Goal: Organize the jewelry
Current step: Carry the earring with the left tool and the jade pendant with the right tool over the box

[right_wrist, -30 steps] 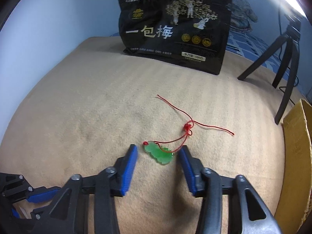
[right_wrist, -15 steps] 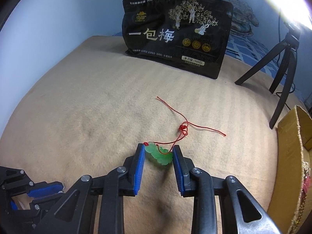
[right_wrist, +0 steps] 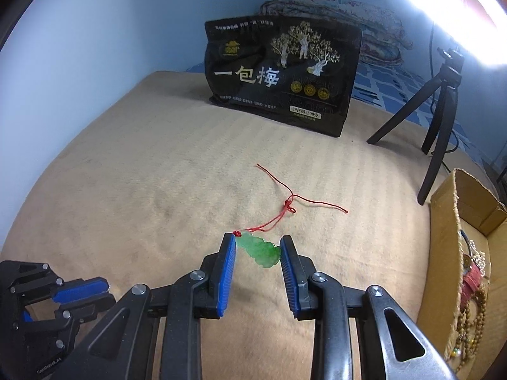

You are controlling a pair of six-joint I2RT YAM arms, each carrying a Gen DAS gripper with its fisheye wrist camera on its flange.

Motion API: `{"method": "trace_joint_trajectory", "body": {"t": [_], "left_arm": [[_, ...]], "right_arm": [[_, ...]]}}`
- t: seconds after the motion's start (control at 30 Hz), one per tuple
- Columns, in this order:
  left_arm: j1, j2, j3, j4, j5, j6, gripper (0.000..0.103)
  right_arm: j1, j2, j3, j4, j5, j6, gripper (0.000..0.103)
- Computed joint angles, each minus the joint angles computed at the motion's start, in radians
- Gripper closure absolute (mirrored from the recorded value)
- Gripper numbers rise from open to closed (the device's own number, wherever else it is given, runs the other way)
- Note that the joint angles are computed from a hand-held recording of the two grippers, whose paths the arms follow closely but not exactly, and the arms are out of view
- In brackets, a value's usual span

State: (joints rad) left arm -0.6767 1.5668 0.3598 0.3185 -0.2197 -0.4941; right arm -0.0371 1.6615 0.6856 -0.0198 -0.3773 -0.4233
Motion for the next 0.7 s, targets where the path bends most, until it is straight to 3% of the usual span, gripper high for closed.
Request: {"method": "trace_joint_trajectory", "body": {"t": [0.4, 0.7], "left_arm": [[-0.083, -0.215, 0.014, -0.192, -0.080, -0.022, 0.095], [-0.173, -0.261, 0.117, -0.311, -0.141, -0.035, 0.095]], "right_arm": [[-0.082, -0.226, -0.035, -0.175, -0.043, -0.061, 0.075], [-0.237, -0.401, -0.011, -0.374, -0.114, -0.184, 0.075]]}}
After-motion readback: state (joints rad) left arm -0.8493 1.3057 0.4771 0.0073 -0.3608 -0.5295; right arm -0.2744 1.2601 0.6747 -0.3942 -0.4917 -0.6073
